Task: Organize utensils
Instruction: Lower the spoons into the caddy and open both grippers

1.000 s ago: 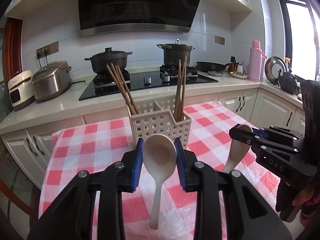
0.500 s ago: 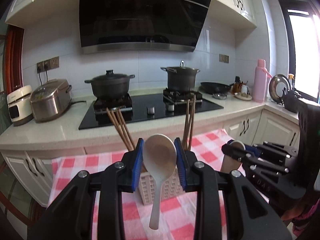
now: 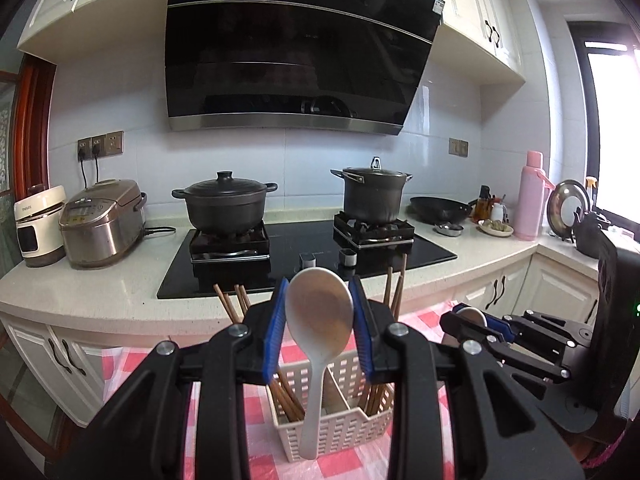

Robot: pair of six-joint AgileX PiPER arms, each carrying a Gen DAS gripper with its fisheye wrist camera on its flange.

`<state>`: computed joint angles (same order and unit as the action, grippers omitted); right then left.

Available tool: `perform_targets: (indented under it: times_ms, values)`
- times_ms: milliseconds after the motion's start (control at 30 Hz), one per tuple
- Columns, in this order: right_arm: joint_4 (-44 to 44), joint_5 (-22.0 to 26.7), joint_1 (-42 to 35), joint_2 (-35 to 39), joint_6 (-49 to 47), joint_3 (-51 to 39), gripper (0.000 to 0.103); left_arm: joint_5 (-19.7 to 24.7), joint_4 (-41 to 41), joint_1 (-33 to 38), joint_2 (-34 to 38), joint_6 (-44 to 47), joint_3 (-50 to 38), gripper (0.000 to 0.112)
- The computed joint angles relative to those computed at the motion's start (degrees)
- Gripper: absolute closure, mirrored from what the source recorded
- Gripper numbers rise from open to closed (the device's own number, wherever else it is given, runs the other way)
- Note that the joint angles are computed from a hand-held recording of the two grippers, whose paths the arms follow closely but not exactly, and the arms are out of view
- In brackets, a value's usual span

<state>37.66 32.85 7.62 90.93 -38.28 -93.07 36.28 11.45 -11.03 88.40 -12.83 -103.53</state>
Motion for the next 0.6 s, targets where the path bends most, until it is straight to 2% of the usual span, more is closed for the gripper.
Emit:
perform_targets:
  times_ms: [267, 433, 600]
  values:
    - [-1.64, -0.31, 0.81, 5.17, 3.37, -6.40, 0.088, 0.08, -0.66, 1.45, 5.99, -3.56, -6.43, 0.083]
    - [-2.22, -0.60, 1.32, 7.52, 3.77, -8.60, 0.088, -1.54, 2.85, 1.64, 8.07, -7.80, -6.62, 0.083]
    - [-2.77, -0.45, 1.63, 9.43, 4.43, -9.93, 0.088, -2.39, 2.45, 2.78, 9.98, -9.04, -7.14, 0.083]
